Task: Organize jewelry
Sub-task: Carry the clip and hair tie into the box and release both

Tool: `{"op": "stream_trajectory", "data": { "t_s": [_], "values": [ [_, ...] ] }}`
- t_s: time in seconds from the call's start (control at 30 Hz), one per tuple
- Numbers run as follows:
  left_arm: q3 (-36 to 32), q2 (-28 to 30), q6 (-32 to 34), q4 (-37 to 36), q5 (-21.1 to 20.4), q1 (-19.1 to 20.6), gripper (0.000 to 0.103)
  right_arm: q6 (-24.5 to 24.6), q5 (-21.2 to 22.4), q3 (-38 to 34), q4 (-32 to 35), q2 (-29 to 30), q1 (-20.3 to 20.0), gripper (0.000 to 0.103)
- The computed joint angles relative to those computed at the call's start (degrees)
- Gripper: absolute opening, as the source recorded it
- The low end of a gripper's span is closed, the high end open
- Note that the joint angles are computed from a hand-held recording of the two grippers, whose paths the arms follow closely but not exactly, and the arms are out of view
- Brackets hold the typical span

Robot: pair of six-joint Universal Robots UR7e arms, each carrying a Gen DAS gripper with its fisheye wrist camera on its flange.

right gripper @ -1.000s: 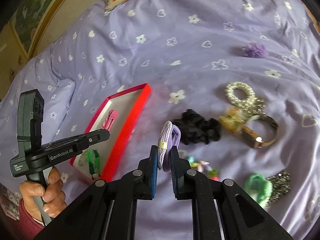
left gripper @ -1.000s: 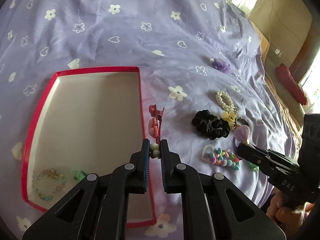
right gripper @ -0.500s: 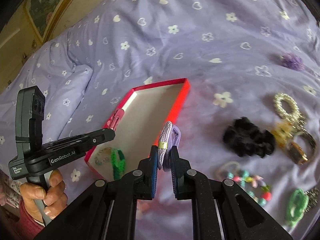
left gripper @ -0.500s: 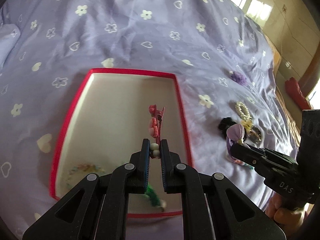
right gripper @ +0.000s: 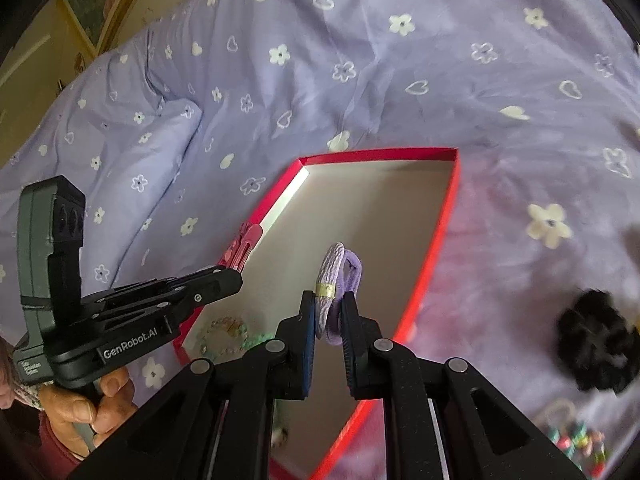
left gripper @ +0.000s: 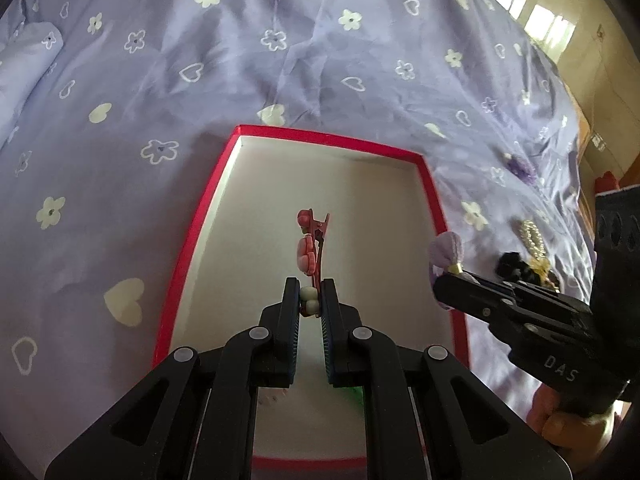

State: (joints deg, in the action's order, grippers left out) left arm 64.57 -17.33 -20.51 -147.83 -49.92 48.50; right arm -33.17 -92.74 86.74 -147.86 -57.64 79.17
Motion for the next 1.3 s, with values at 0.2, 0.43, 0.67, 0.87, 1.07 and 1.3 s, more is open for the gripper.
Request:
{"op": "stream_trajectory", "data": {
  "t_s": [0.2,0.43,0.67,0.87,1.07,1.3],
  "values": [
    [-5.3,2.7,1.1,3.9,0.4,1.7,0.009,-0.4,-2.7,-5.6,2.2,4.8,1.0,0.012],
    [-8.7,4.6,1.5,6.6,1.7,2.8,0.009,-1.7,-5.2,-8.5,3.0,7.5,1.5,0.016],
    [-9.0,5.1,0.9,7.4,1.5,3.3,0.009,-3.4,-7.0,-8.6,2.0,8.2,1.8,0.016],
    [-9.2,5.3,0.6,7.9,1.5,3.5,0.009,-3.7,-7.2,-8.6,1.8,8.3,1.8,0.016],
    [-9.3,5.3,-0.2,8.8,2.1,3.4,0.010,-3.4,-6.9,-8.5,1.9,8.1,1.8,0.022],
    [-8.0,4.8,-1.1,8.1,2.6,3.1,0.027,-3.4,-6.3,-7.7,1.3,7.4,1.7,0.037]
  ]
}}
